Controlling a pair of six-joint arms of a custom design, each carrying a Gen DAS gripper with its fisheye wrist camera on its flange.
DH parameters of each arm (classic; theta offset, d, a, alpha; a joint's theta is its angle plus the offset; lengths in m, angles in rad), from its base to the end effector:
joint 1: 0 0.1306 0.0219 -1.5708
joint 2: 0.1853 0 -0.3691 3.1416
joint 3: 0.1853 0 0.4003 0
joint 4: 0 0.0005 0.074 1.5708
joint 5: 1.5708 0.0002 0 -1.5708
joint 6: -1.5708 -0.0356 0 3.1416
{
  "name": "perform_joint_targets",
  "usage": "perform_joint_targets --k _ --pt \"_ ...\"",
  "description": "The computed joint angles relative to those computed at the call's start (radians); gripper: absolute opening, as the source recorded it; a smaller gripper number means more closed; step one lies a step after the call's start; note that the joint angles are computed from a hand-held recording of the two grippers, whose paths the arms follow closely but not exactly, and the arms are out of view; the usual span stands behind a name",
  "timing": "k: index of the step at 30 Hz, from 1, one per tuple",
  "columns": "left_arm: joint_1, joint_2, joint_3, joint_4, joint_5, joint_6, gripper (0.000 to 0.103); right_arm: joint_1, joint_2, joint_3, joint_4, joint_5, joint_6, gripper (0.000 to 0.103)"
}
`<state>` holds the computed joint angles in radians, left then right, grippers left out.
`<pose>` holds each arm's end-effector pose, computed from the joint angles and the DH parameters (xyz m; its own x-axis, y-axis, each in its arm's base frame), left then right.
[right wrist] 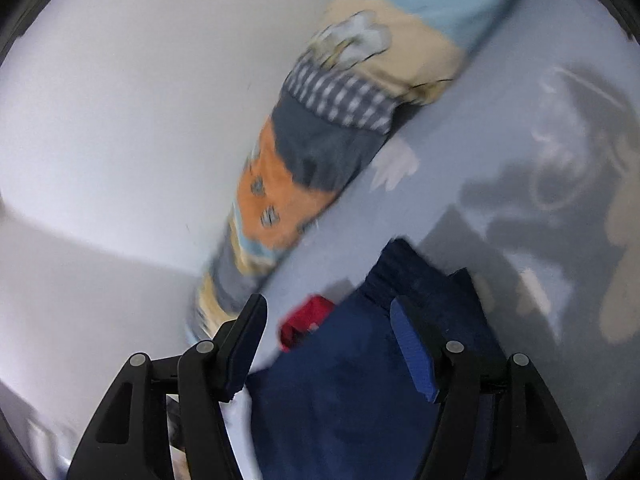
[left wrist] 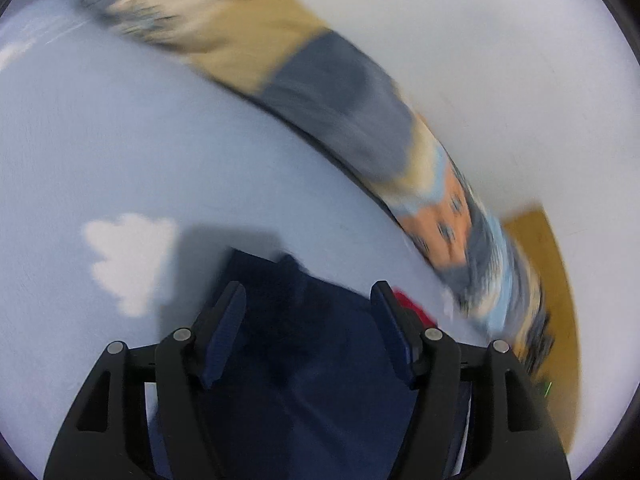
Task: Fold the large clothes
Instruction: 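Lower the hem onto the collar and open both grippers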
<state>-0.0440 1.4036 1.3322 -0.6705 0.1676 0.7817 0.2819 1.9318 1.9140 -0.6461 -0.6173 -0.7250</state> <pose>0.5074 -0.0288 0.3972 -0.5962 -0.6690 -0.4438 -0.3576 0.7162 -0.5993 0.6619 0.2126 0.3752 -0.8838 0.3070 -0.3530 -0.1050 0.6050 0.7892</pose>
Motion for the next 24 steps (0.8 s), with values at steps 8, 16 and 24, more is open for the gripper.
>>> perform_joint_targets --k 8,16,24 --pt "-0.068 0.166 0.099 -0.131 -0.145 -0.188 0.063 0.013 0.087 0.051 -0.062 0.167 0.115 0.037" --pt "-0.078 0.098 0.049 -0.091 -0.114 -0.197 0.063 -0.021 0.058 0.012 -0.064 0.133 0.097 0.015" --pt "-0.189 -0.129 -0.114 -0.15 -0.183 -0.21 0.063 0.029 -0.186 -0.207 -0.125 0.105 0.348 0.018"
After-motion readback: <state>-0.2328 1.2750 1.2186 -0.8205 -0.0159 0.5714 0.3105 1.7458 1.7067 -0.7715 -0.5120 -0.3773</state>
